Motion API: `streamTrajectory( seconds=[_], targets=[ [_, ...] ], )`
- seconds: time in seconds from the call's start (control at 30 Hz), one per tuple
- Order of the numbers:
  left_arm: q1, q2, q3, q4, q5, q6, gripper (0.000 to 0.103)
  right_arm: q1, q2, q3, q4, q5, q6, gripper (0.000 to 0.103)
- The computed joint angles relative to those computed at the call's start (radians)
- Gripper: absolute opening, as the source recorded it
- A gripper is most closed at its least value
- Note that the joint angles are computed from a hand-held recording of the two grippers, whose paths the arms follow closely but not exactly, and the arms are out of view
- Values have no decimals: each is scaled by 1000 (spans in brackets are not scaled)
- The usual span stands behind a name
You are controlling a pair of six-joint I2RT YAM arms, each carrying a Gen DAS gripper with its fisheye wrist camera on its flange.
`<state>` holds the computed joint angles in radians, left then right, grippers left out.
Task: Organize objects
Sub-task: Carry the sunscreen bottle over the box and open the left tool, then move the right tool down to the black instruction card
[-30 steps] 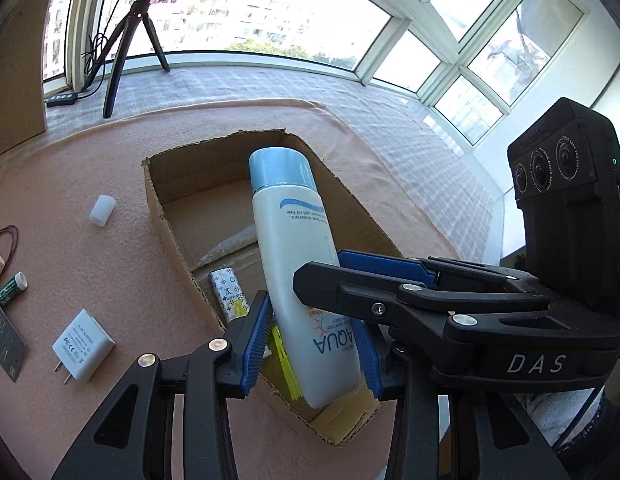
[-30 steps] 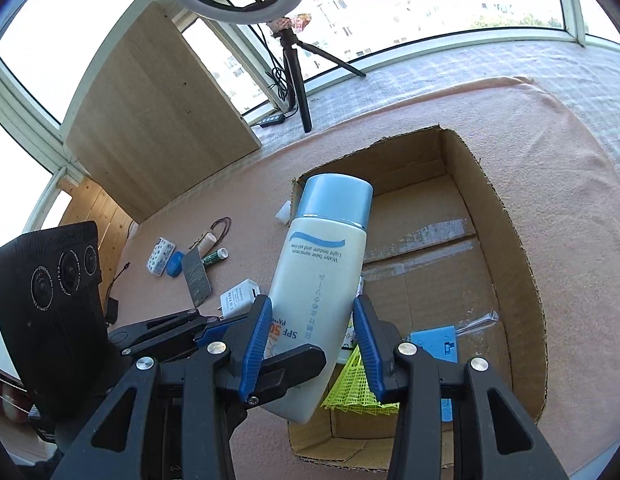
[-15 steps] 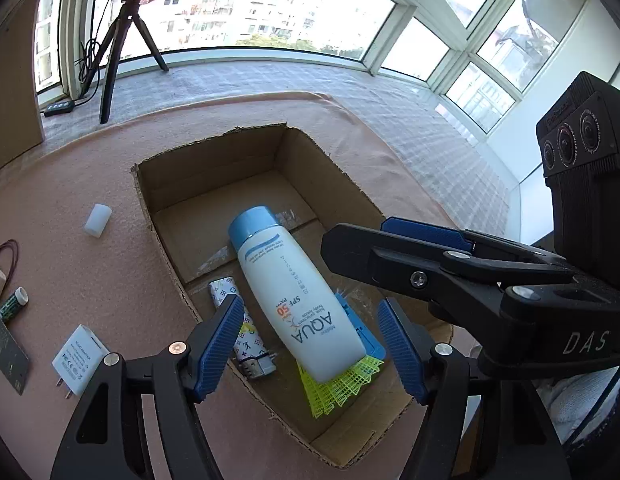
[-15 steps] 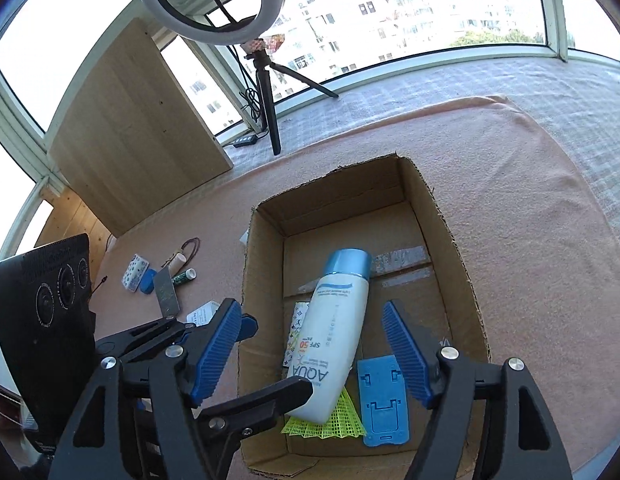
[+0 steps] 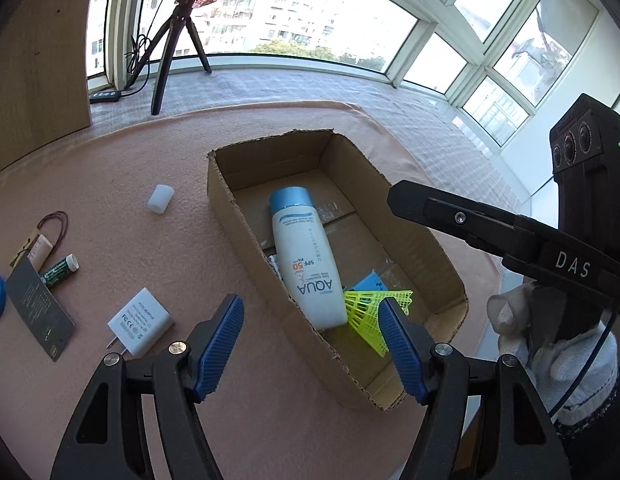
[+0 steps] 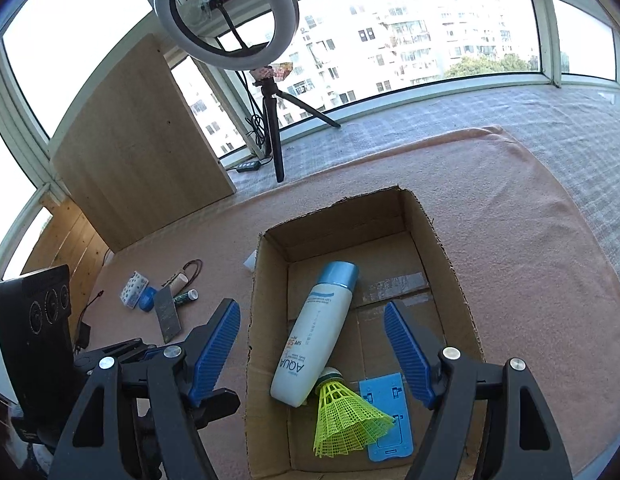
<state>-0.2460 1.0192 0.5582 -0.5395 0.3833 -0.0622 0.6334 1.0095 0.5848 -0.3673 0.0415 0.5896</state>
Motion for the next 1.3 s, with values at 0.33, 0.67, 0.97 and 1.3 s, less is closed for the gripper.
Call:
streamTrajectory(
  seconds=[0.33,0.67,0.97,1.3],
  targets=[
    [505,-169,-51,-299,146,375,73,183,219,135,24,49,50,71],
    [1225,24,6,-568,221,1039,73,332,529,346,86,-6,35,71],
    [1609,281,127,-610,181,1337,73,390,839,632,28,-69,-38,71],
    [1795,484,255,-607,154,1426,73,429,1141,1011,-179,-66,-166,71]
  ],
)
